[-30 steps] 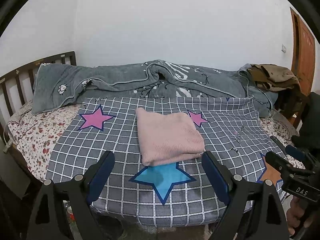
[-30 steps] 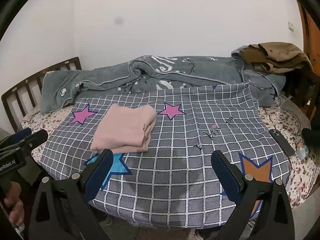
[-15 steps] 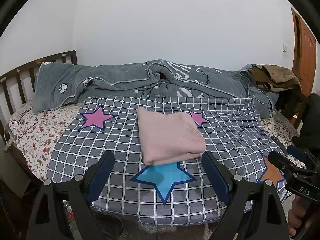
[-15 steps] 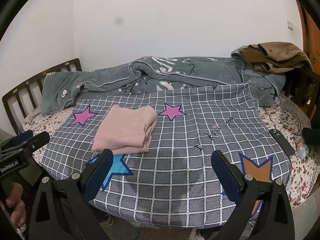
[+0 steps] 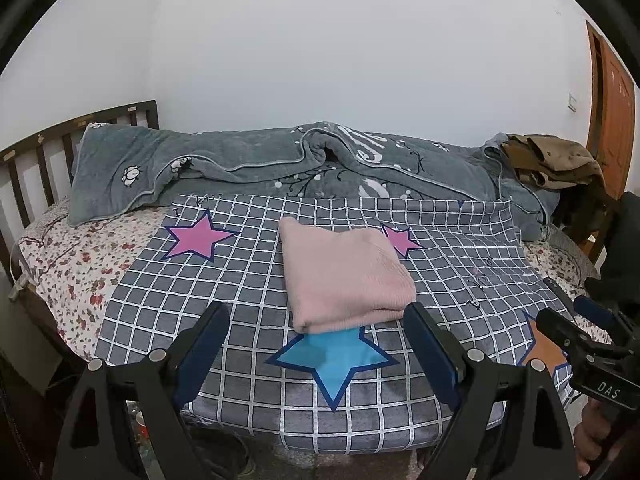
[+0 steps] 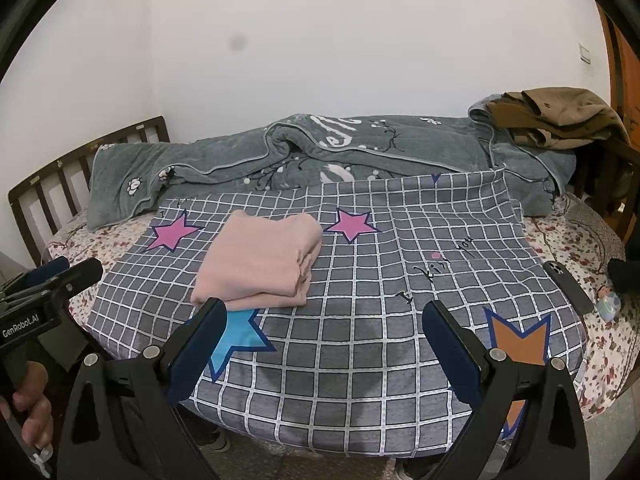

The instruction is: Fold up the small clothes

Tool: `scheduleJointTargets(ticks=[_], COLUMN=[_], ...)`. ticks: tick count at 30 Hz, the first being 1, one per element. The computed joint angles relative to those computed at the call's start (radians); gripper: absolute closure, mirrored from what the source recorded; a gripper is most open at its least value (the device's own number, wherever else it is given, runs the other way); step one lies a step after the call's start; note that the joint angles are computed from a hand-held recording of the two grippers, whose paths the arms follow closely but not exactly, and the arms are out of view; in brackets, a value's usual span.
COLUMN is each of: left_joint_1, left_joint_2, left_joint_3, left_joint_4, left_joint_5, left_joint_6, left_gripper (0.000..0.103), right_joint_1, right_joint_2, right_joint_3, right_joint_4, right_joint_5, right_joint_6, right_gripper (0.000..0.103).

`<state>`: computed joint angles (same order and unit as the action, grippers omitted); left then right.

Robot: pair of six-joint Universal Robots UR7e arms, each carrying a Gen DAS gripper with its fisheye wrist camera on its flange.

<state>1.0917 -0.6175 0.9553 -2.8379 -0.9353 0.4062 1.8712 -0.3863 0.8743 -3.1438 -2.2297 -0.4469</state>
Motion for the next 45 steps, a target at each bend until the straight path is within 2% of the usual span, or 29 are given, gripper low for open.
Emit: scheduleJointTargets(ticks=[45], left_joint_1=[-0.01], left_joint_2=[-0.008], left_joint_3=[0.008], left_joint_4=[-0.015], left_joint_5=[0.013], left_joint_6=[-0.001], left_gripper=[0.015], right_joint_1=[0.002], right_joint_2=[-0.014], right_joint_3=[0.022], right_joint_4=[0.005], right_joint_5=[0.021], right_joint_6=[0.019], right_gripper=[0.006])
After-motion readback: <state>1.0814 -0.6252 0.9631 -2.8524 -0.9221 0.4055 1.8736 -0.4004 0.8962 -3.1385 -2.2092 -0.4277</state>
